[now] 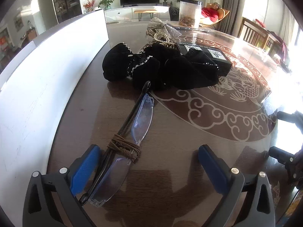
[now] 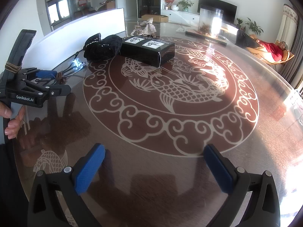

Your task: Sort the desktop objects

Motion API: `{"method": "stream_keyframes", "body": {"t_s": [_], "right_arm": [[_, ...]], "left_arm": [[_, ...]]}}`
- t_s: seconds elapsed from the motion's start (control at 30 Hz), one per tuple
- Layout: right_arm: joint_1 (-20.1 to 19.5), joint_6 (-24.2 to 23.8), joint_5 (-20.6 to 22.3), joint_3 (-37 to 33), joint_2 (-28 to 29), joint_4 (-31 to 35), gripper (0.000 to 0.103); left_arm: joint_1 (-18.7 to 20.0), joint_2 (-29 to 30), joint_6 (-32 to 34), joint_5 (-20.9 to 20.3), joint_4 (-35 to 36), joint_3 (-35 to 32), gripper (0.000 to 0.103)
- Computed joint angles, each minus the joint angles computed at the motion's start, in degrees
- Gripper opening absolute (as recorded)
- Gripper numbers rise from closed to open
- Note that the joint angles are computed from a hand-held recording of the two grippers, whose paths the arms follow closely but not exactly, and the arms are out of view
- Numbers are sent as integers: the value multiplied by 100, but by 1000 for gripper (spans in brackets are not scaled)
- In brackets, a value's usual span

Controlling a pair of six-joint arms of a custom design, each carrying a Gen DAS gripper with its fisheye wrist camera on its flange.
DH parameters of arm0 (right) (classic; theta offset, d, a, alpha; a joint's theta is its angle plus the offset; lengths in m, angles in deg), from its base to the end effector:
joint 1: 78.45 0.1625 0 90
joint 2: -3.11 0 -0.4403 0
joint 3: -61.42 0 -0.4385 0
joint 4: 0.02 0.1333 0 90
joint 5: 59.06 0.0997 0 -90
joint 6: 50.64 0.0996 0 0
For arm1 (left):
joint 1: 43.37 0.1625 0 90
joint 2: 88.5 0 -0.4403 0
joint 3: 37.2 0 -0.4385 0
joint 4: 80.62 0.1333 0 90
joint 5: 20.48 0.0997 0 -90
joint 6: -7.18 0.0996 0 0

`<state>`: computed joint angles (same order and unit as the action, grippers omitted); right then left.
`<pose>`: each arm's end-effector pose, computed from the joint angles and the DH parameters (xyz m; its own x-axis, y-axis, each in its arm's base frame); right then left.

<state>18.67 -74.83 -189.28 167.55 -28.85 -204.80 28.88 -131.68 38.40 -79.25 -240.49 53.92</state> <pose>0.1451 -0.6050 -0.0191 -0.7001 -0.0146 0.7139 -0.4177 0.8193 -0.3929 -0.0492 -0.7603 0.0965 -0.6003 0.5232 -0.6049 0.6946 0.7160 -0.0701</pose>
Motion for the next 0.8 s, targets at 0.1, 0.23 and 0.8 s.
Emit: {"method": "stream_keyframes", "body": {"t_s": [0.1, 0.23, 0.8], "right_arm": [[-2, 1, 1, -2, 2, 1, 103], [-4, 0, 1, -2, 5, -5, 103], [-7, -2173, -44, -3867, 987, 4185, 103]], "left_arm": [[-6, 0, -18, 8, -41, 25, 103], [-4, 14, -15, -16, -138, 46, 103], [14, 8, -13, -36, -142, -1, 103]]}}
